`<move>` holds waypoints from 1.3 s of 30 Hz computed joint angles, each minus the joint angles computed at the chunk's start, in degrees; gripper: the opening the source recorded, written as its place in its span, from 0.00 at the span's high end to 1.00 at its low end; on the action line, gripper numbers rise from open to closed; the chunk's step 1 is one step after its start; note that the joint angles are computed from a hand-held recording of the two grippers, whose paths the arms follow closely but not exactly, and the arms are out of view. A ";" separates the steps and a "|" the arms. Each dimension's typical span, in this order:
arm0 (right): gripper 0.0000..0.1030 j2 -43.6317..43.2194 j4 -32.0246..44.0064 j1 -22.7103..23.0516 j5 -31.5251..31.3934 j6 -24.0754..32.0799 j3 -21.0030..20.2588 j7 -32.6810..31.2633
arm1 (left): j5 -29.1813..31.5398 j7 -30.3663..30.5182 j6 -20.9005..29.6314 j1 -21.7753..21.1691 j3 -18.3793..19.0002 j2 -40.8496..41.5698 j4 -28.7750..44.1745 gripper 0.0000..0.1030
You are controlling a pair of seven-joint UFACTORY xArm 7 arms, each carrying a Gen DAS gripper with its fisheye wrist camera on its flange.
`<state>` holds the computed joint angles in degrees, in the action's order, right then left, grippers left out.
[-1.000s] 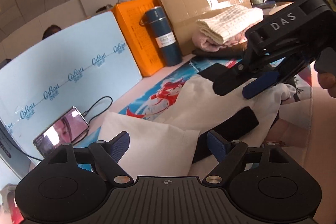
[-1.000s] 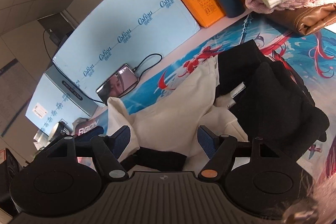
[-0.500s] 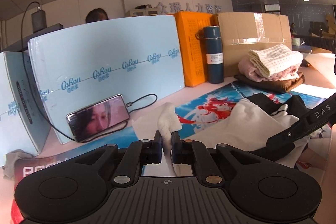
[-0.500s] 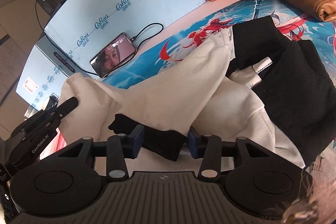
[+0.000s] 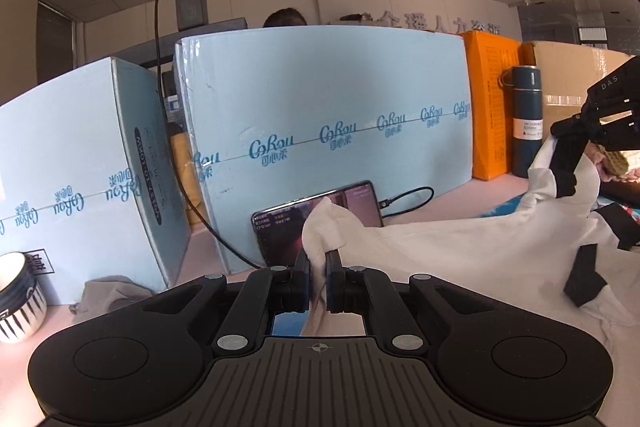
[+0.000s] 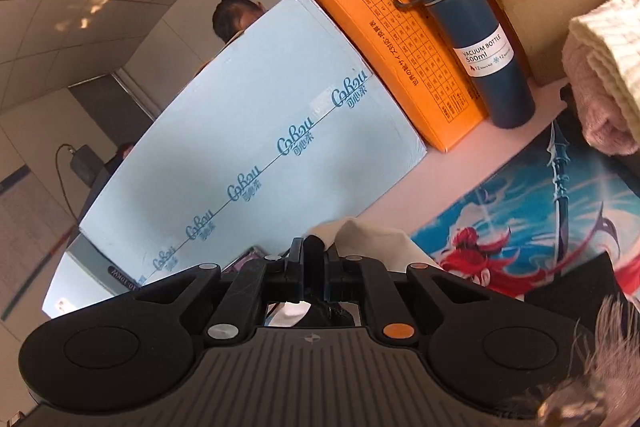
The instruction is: Fold clothes
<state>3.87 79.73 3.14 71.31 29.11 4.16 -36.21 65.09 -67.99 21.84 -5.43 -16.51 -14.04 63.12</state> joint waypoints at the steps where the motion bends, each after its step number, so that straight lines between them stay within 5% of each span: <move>1: 0.92 3.45 3.76 0.66 -4.15 -0.83 0.11 4.33 | -2.32 2.12 -1.11 -0.24 1.22 1.18 0.57 0.94; 5: 0.93 15.58 14.80 3.29 -22.60 -1.53 -0.74 23.41 | -11.56 11.69 -2.10 -1.47 4.65 6.91 3.08 0.94; 8: 0.93 21.50 20.34 3.58 -28.43 0.92 -1.28 33.04 | -15.01 13.96 -1.66 -2.42 6.15 9.69 4.44 0.94; 18: 0.93 33.61 38.15 2.98 -40.82 4.78 1.39 45.24 | -14.81 14.78 3.12 -5.92 9.56 15.09 10.52 0.91; 21: 0.82 37.70 43.33 0.66 -40.60 7.91 4.73 48.46 | -11.54 11.69 7.60 -7.06 10.26 15.18 11.59 0.87; 22: 0.50 37.73 42.78 -0.38 -39.98 6.86 6.31 47.92 | -10.02 10.29 9.64 -7.33 10.36 15.00 11.82 0.87; 24: 0.17 35.37 38.32 -1.85 -38.79 2.33 8.36 46.13 | -7.73 7.67 12.63 -7.49 10.53 14.24 11.72 0.87; 28: 0.19 32.53 35.90 -6.46 -34.42 7.21 12.48 41.77 | -6.76 5.71 9.70 -6.21 10.48 11.52 9.38 0.86; 33: 0.19 31.97 38.09 -8.20 -30.81 23.75 12.10 41.67 | -7.91 10.24 4.25 -5.45 9.30 10.99 8.43 0.70; 39: 0.19 36.91 43.11 -6.36 -23.40 24.17 14.15 39.92 | -11.92 16.62 3.06 -6.20 8.99 12.70 8.86 0.68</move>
<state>40.78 122.84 -3.22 47.90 53.28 18.30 3.70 53.17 -51.37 24.91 -11.63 -7.52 -1.34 71.98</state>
